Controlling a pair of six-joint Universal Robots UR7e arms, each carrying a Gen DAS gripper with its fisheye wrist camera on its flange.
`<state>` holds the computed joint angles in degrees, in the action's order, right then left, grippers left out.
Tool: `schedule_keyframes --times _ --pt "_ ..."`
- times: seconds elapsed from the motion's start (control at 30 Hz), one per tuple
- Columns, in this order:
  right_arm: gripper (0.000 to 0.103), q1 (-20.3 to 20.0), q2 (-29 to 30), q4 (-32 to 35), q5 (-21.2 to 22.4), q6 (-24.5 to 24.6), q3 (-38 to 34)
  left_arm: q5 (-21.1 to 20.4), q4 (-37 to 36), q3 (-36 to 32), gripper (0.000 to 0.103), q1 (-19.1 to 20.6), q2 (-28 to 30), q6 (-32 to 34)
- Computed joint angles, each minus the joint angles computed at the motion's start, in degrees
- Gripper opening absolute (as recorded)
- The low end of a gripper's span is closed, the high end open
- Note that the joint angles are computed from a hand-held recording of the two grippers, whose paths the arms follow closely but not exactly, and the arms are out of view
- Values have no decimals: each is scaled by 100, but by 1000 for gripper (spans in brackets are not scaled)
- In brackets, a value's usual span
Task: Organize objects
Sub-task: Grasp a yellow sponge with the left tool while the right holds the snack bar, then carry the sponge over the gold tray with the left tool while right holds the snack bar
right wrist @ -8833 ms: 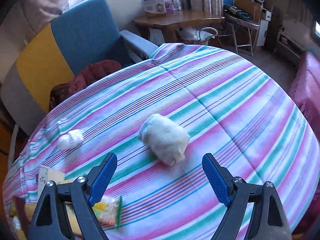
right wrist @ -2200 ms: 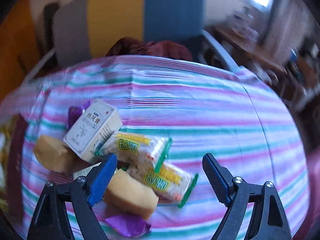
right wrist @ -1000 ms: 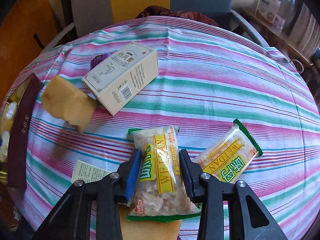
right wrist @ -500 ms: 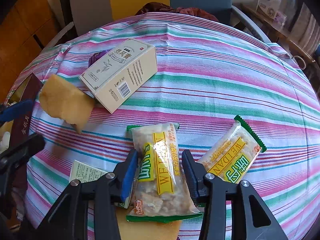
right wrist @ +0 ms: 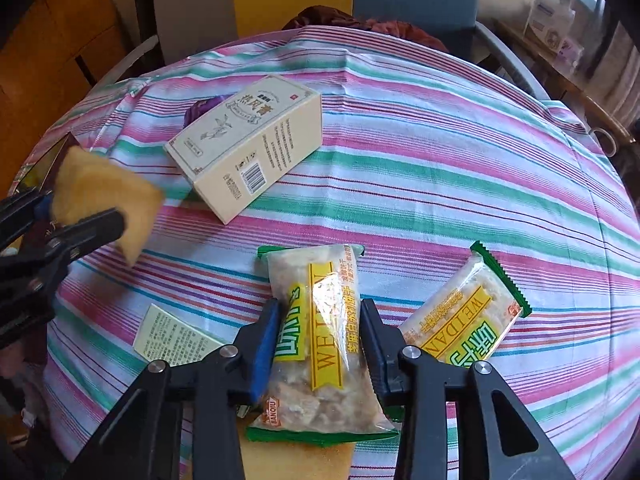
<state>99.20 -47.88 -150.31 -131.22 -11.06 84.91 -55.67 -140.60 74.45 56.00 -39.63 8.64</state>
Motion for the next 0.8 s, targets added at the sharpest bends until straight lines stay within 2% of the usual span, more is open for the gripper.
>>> schedule_keyframes --times 0.23,0.4,0.5,0.73,0.8 --pt "40 -46 -129 -440 414 79 129 52 -717 1143 49 -186 -954 -10" --pt "40 -38 -63 -572 245 88 116 199 -925 1683 49 -166 -1623 -294" --pt "40 -21 -33 -633 95 73 121 509 -970 2007 49 -104 -2122 -550" --pt "40 5 39 -877 -183 -42 97 1708 -919 2852 49 142 -3504 -1161" --pt "40 17 61 -921 -230 -75 88 1929 -833 3008 49 202 -3747 -1269"
